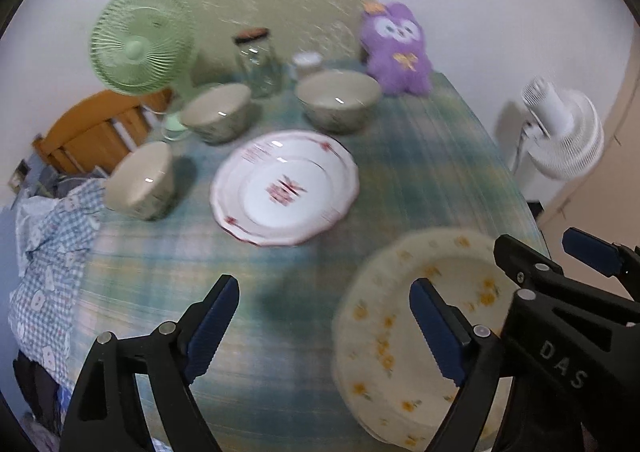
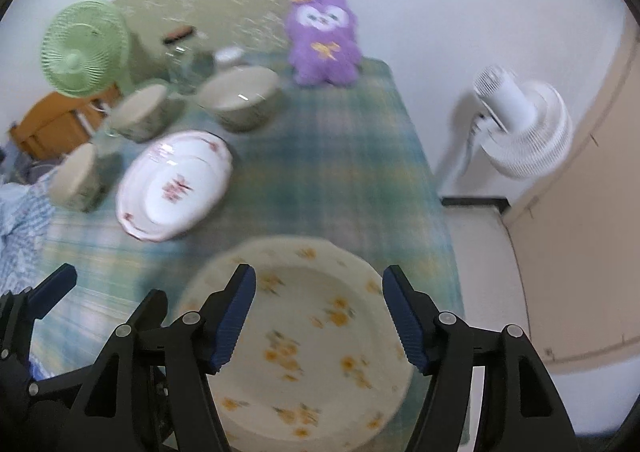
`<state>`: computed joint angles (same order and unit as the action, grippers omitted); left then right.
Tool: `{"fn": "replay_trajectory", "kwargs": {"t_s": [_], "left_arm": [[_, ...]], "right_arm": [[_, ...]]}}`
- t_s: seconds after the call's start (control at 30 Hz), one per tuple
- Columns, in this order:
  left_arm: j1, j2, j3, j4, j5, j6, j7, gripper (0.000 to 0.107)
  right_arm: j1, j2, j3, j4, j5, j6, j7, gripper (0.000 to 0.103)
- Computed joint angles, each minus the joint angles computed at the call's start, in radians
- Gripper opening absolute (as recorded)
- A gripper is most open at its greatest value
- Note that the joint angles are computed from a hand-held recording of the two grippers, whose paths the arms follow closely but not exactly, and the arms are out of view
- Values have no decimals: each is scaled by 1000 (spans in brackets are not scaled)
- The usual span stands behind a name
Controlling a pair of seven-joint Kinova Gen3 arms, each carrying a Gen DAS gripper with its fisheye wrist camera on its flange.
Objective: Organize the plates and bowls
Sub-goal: 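Lower the plate onto the first yellow plate and open both grippers, then move both grippers to the red-rimmed white plate and grasp its rim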
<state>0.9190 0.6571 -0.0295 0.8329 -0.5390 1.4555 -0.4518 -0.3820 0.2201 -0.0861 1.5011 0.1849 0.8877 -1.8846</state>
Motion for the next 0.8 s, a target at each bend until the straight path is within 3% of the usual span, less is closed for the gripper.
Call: {"fn": "replay_trajectory", "kwargs": {"t_s": [0.27,0.47,0.8], "left_arm": [[-62,-56,-5,59,-19,-11,10,89],[-156,-101,18,153,-4,-119,-27,89],[-257,-82,6,232,2,-254,-105,83]], "right_arm": [[-24,77,-22,-150,-63,20,54,69],[-109,154,10,-255,-12,45,-33,70],[-217,318,76,-401,92,62,-196,70]]}}
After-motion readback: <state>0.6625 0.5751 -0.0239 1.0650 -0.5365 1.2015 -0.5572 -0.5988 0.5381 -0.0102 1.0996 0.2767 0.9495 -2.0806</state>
